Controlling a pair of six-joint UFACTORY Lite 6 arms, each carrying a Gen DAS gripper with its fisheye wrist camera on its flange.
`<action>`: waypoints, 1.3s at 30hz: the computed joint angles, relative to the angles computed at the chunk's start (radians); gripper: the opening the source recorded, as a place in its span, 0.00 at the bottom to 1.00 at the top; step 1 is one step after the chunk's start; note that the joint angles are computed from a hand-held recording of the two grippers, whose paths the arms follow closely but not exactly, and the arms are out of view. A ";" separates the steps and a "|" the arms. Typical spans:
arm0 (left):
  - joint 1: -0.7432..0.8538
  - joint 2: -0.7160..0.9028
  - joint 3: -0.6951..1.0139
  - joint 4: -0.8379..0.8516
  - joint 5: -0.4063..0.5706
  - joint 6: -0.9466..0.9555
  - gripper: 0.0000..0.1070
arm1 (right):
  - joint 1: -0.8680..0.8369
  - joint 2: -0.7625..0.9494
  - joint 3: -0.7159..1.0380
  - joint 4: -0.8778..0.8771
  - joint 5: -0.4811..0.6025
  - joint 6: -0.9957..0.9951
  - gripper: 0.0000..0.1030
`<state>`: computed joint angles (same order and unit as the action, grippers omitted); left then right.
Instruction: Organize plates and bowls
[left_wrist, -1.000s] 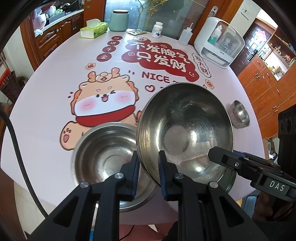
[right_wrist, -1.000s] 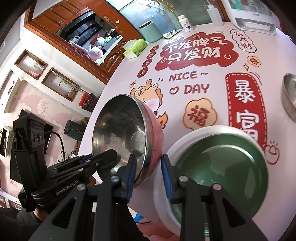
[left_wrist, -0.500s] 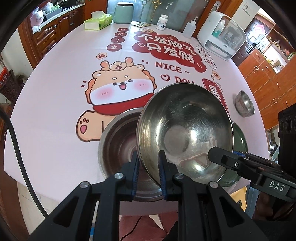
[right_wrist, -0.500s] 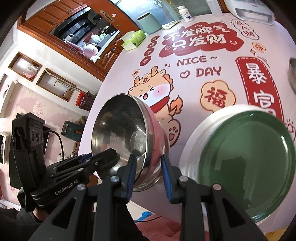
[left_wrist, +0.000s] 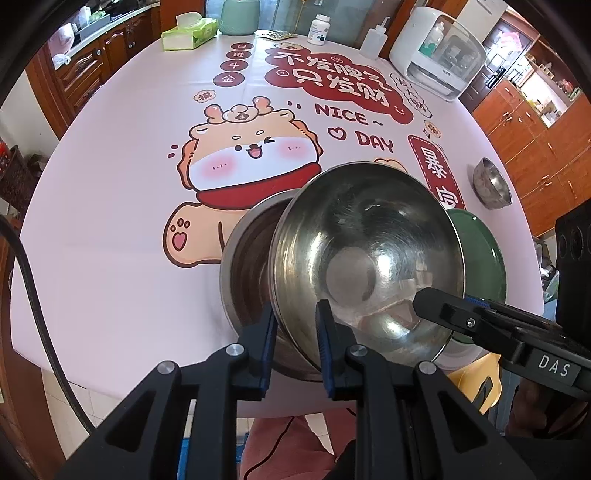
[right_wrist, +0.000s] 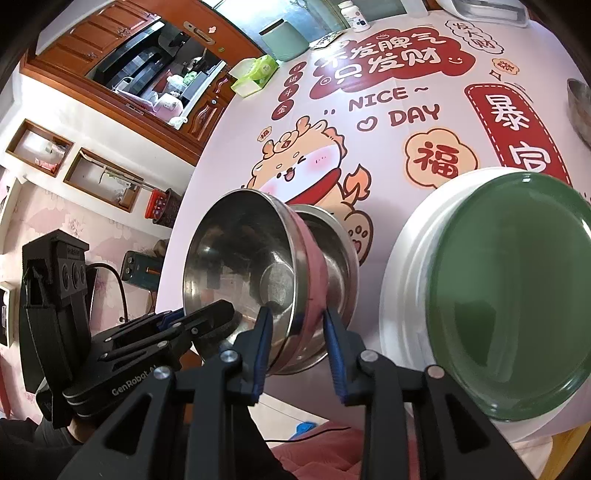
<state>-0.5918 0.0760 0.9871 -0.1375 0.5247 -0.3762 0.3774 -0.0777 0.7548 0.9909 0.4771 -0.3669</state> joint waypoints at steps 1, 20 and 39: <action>0.005 0.000 -0.002 -0.007 0.001 0.011 0.17 | 0.003 0.003 -0.002 0.012 -0.004 -0.006 0.29; 0.029 0.009 -0.002 -0.006 0.007 0.067 0.24 | 0.050 0.031 0.001 0.043 -0.066 0.040 0.33; -0.016 -0.011 0.035 0.086 0.022 -0.045 0.27 | 0.013 -0.069 -0.040 -0.018 -0.058 0.073 0.39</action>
<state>-0.6075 0.0650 1.0226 -0.0512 0.5465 -0.4216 0.3905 -0.1468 0.7148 0.9728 0.4188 -0.2941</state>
